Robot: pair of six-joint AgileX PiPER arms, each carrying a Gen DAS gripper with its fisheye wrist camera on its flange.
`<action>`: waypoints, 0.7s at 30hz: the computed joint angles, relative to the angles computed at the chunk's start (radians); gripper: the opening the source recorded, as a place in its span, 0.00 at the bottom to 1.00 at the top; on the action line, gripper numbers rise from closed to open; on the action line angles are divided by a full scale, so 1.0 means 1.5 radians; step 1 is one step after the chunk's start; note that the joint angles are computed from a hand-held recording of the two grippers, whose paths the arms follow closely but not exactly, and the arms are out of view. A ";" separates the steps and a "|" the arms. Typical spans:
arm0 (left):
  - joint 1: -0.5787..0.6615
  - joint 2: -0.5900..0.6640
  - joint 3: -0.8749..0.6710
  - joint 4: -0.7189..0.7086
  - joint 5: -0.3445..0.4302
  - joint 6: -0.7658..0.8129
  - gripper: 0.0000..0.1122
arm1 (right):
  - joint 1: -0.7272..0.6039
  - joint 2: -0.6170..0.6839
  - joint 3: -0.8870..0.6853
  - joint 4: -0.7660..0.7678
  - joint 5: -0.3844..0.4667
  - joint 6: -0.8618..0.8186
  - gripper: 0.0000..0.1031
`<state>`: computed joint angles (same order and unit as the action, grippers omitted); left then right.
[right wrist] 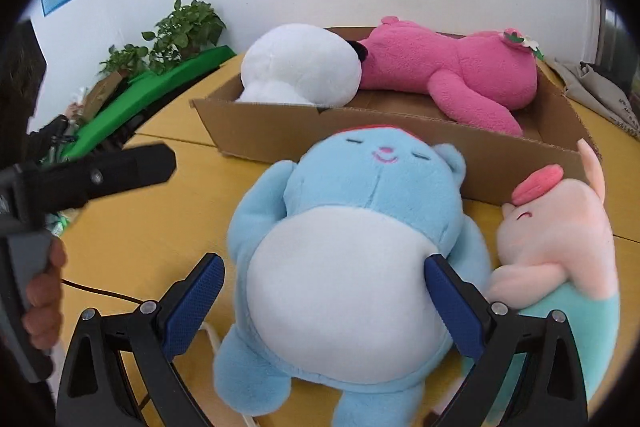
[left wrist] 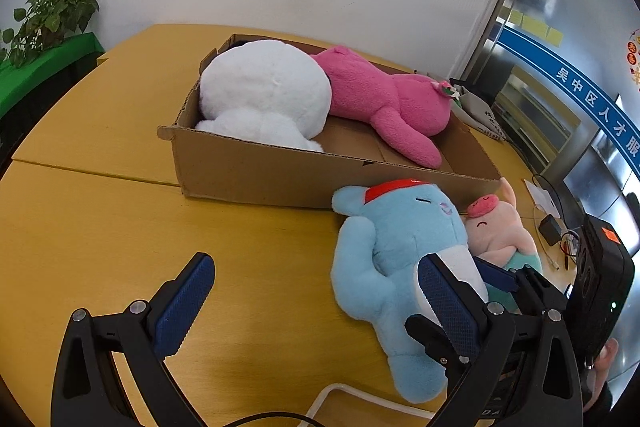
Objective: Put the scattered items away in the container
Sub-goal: 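Close both grippers on the body of the light-blue plush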
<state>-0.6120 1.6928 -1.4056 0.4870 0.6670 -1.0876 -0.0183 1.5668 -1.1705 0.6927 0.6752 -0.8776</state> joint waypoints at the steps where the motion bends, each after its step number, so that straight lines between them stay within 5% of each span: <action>1: 0.006 -0.003 0.008 -0.003 -0.004 0.000 0.91 | 0.006 -0.007 0.012 0.024 -0.003 -0.027 0.97; 6: 0.040 -0.009 0.034 -0.030 -0.026 0.022 0.91 | -0.047 0.009 -0.026 0.204 0.209 -0.183 0.96; 9: 0.061 -0.005 0.042 -0.057 -0.040 0.052 0.91 | -0.055 0.004 -0.025 0.187 0.157 -0.141 0.96; 12: 0.087 0.009 0.044 -0.102 -0.060 0.110 0.91 | -0.092 0.051 -0.068 0.147 0.164 -0.039 0.95; 19: 0.160 0.108 -0.025 -0.399 -0.070 0.457 0.91 | -0.083 0.044 -0.053 0.057 0.078 0.009 0.94; 21: 0.164 0.118 -0.043 -0.424 -0.052 0.491 0.81 | -0.071 0.044 -0.051 -0.002 0.036 0.047 0.94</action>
